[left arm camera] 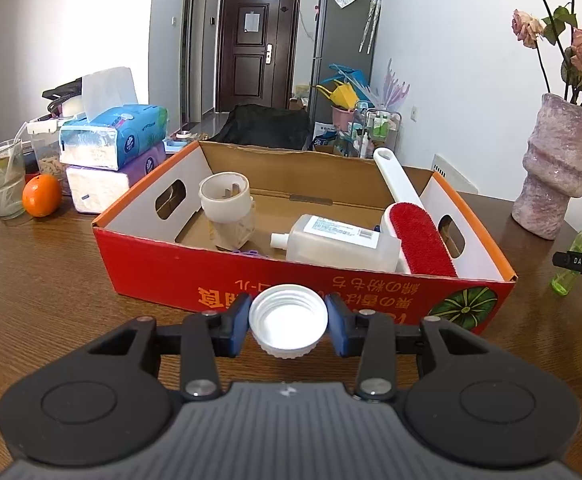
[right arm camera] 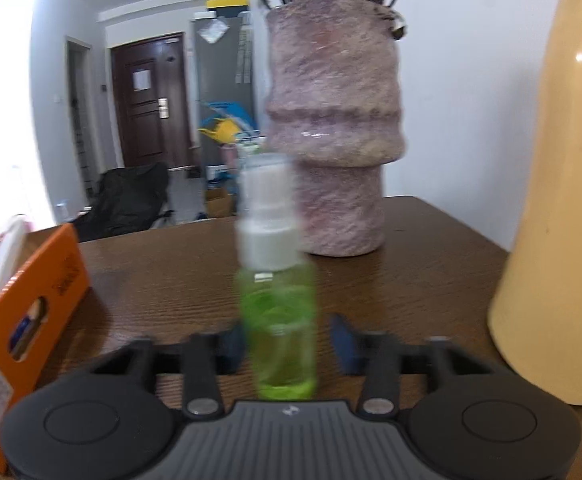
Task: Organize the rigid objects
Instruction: 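Grasp the green spray bottle with the right gripper while the left gripper holds the cap, then carry the white cap and green spray bottle over the box with both grippers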
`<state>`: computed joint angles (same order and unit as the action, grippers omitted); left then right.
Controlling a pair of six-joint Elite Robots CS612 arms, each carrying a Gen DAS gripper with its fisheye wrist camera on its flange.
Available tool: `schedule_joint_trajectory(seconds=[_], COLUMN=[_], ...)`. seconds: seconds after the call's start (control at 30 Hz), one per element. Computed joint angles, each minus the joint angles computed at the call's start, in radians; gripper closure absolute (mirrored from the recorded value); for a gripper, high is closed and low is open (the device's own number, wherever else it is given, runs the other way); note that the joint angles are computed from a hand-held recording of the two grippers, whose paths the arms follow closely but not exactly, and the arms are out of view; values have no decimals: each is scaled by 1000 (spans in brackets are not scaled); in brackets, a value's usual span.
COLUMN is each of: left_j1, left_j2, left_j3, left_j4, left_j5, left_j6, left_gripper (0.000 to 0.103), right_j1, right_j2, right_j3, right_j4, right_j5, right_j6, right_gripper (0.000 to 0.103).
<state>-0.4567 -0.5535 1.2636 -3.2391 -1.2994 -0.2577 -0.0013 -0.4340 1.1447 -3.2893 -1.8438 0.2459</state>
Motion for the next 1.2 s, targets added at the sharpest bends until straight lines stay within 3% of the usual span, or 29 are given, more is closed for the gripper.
schedule_joint_trajectory(seconds=[0.5, 1.2], left_j1=[5, 16], left_j2=[1, -51], left_j3=[1, 109], left_j4=[-6, -114], left_j5=[-4, 18], left_j6=[6, 10], left_gripper=[62, 62], right_j1=[19, 73], right_j2=[-15, -103], right_j3=[48, 249], right_j4=[-108, -284], right_j5=[-44, -79], right_j6=[-46, -39], right_gripper=[73, 73])
